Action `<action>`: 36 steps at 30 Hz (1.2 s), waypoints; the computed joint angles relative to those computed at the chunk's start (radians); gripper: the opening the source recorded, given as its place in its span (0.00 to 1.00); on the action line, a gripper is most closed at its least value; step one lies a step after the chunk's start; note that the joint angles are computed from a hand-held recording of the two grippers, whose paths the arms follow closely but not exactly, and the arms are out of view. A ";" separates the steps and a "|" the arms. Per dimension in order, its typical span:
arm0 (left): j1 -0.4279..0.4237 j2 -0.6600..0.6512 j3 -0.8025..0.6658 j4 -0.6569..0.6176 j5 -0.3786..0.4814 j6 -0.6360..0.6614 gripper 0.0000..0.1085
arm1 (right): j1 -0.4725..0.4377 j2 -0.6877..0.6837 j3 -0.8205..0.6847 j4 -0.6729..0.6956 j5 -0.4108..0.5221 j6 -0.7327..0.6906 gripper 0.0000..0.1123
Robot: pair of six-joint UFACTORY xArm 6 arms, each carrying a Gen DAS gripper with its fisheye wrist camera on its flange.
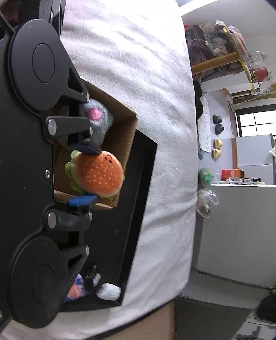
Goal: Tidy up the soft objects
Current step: 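Carry the plush hamburger into the box beside the mouse and release, then lower the right gripper onto the blue denim cloth and grasp it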
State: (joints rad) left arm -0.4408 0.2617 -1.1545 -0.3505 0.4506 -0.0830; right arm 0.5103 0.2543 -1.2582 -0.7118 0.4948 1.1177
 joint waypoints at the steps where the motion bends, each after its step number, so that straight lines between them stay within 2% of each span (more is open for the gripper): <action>1: 0.000 0.001 0.000 0.002 0.000 -0.002 0.14 | 0.000 0.004 -0.006 -0.005 0.009 -0.006 0.39; 16: -0.009 0.005 -0.012 0.107 0.007 -0.087 0.14 | -0.003 -0.111 0.117 0.040 0.010 0.000 0.45; 23: -0.026 0.006 -0.021 0.248 0.008 -0.179 0.14 | -0.009 -0.174 0.192 0.070 0.004 -0.015 0.46; 31: -0.037 0.013 -0.040 0.354 0.020 -0.260 0.14 | -0.036 -0.246 0.272 0.071 -0.005 -0.006 0.51; 34: -0.043 0.015 -0.045 0.397 0.031 -0.291 0.14 | -0.063 -0.275 0.324 0.142 -0.057 -0.038 0.51; 36: -0.046 0.012 -0.045 0.443 0.033 -0.325 0.14 | -0.070 -0.288 0.344 0.124 -0.046 -0.036 0.51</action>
State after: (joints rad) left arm -0.4871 0.2735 -1.1995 0.0921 0.4833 -0.4081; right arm 0.4400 -0.0341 -0.9146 -0.5878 0.4489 1.0822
